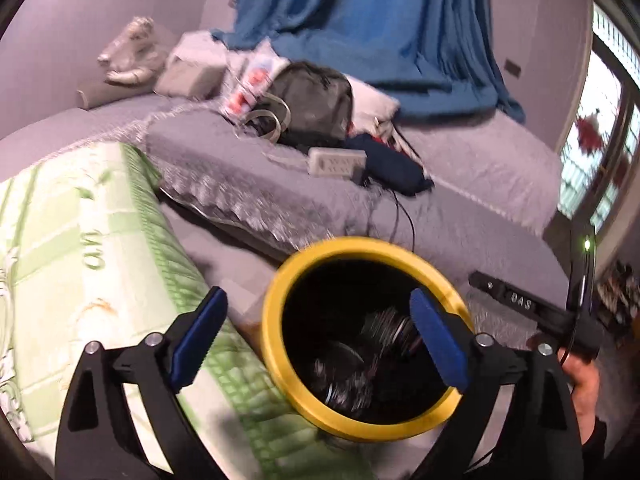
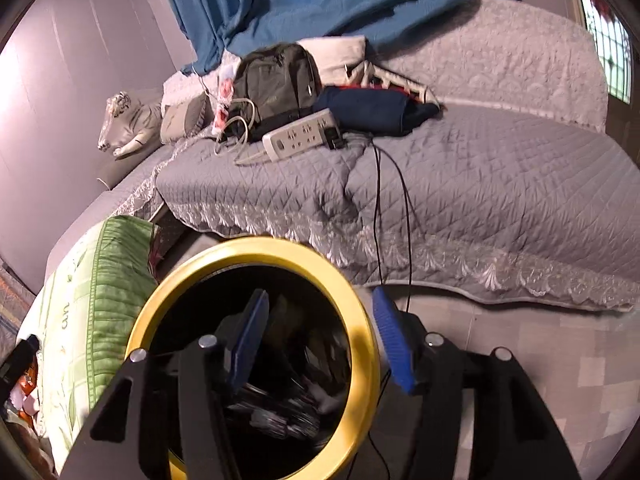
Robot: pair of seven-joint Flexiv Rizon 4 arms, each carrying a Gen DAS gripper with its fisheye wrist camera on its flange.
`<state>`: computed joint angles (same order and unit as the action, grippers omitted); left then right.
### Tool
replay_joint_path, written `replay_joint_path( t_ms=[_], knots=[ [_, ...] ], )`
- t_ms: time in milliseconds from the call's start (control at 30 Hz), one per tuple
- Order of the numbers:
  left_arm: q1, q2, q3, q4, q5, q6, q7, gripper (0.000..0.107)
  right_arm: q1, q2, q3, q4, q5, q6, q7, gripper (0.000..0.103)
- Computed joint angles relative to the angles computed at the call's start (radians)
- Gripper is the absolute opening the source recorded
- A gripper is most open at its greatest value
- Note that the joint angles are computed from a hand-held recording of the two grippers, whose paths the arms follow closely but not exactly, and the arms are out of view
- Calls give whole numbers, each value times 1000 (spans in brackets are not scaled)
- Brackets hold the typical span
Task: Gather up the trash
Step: 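Carry the black bags to the yellow-rimmed bin and open both grippers, then return both tools to the bed and grasp the green tissue pack with the right gripper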
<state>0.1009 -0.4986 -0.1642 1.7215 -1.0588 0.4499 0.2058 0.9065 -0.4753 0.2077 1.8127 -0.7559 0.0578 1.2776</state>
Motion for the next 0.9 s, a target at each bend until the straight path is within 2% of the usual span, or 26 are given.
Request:
replay_joint_path(
  t_ms=[33, 100, 167, 200, 267, 367, 433, 500, 567, 600, 633, 700, 733, 800, 867, 900],
  knots=[
    [7, 3, -1, -2, -15, -3, 3, 93, 3, -3, 2, -12, -10, -23, -15, 59],
    [33, 12, -1, -7, -66, -13, 15, 93, 23, -15, -11, -39, -33, -58, -54, 59],
    [64, 21, 4, -21, -104, -52, 19, 94, 85, -17, -81, -48, -74, -46, -106, 61],
    [79, 28, 10, -28, -116, -69, 23, 94, 92, -20, -90, -49, -114, -35, -123, 64],
    [127, 27, 21, -63, -137, -149, 32, 95, 55, -24, -63, -42, -252, 22, -143, 79],
    [211, -15, 35, -159, -142, -279, 22, 95, 2, -13, -90, -2, -549, 259, -168, 94],
    [261, -56, 35, -228, -134, -348, 18, 95, -44, -30, -130, -32, -757, 478, -230, 95],
    [315, -102, 33, -295, -146, -371, 34, 95, -80, -73, -137, -111, -861, 602, -341, 95],
    [358, -148, 30, -360, -134, -377, 60, 95, -102, -130, -156, -212, -909, 736, -491, 95],
    [378, -168, 30, -386, -126, -369, 73, 95, -134, -166, -134, -268, -926, 796, -566, 95],
    [398, -189, 29, -413, -115, -363, 77, 95, -181, -214, -81, -336, -939, 834, -656, 95],
    [430, -226, 24, -457, -90, -355, 62, 95, -226, -322, -32, -491, -892, 944, -857, 95],
    [447, -248, 19, -482, -74, -363, 47, 95, -227, -376, -49, -572, -821, 1036, -1013, 95],
    [483, -311, 8, -565, -27, -400, -9, 95, -238, -485, 9, -722, -685, 1068, -1254, 95],
    [507, -346, -4, -607, 5, -406, -31, 95, -193, -584, 5, -885, -414, 1068, -1555, 95],
    [516, -355, -8, -611, 10, -395, -39, 95, -155, -624, -40, -966, -252, 1068, -1716, 95]
  ],
)
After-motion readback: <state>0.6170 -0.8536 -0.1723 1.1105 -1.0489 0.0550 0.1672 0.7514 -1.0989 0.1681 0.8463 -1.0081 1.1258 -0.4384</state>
